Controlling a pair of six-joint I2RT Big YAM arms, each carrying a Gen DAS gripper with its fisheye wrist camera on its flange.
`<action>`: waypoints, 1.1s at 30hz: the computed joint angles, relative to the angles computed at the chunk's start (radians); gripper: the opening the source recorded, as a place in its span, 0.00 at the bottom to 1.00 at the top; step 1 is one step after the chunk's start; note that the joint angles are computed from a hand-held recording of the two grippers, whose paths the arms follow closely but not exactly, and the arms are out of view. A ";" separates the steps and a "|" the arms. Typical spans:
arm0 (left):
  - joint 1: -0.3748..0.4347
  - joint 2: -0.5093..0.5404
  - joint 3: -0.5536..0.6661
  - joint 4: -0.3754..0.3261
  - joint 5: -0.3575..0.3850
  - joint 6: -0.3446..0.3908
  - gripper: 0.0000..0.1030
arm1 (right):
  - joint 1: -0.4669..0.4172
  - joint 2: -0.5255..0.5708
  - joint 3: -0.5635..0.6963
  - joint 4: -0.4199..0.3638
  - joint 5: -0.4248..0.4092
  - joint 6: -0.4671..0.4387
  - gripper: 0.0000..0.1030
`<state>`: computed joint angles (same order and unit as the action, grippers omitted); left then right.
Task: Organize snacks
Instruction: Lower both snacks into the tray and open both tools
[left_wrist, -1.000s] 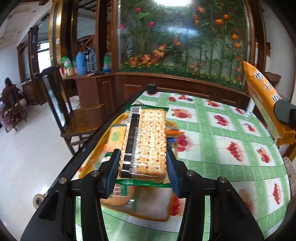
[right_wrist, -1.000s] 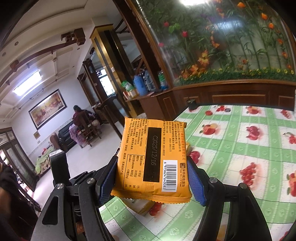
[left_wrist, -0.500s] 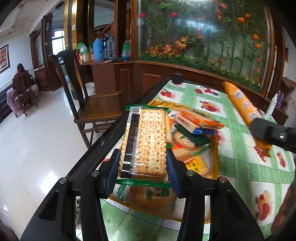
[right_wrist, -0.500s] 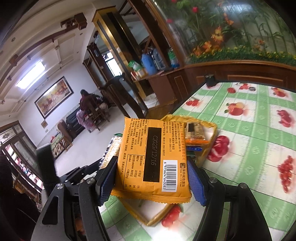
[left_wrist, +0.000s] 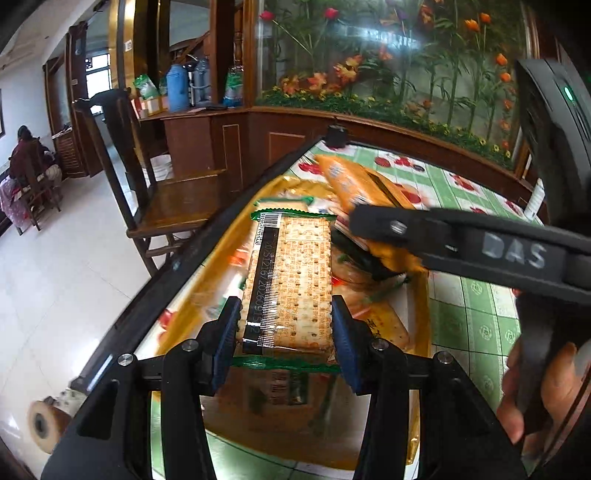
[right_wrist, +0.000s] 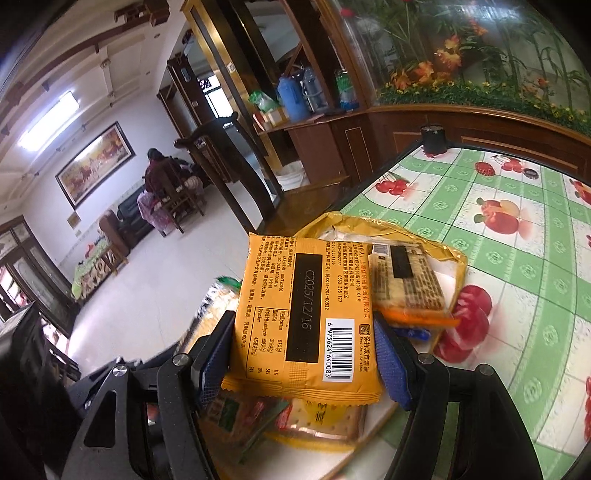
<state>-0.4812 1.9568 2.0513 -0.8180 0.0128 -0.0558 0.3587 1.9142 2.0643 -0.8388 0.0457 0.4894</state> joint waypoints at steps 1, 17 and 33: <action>-0.004 0.003 -0.001 0.001 -0.004 0.002 0.45 | 0.001 0.015 0.022 -0.013 0.008 -0.009 0.69; -0.013 0.004 -0.003 0.007 -0.017 -0.002 0.45 | 0.015 0.110 0.174 -0.097 0.083 -0.096 0.69; -0.013 0.015 0.007 -0.001 -0.006 -0.016 0.45 | 0.021 0.131 0.211 -0.119 0.090 -0.102 0.70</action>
<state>-0.4944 1.9722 2.0583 -0.8191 0.0063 -0.0721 0.3797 2.0455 2.2758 -0.9577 0.1358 0.3875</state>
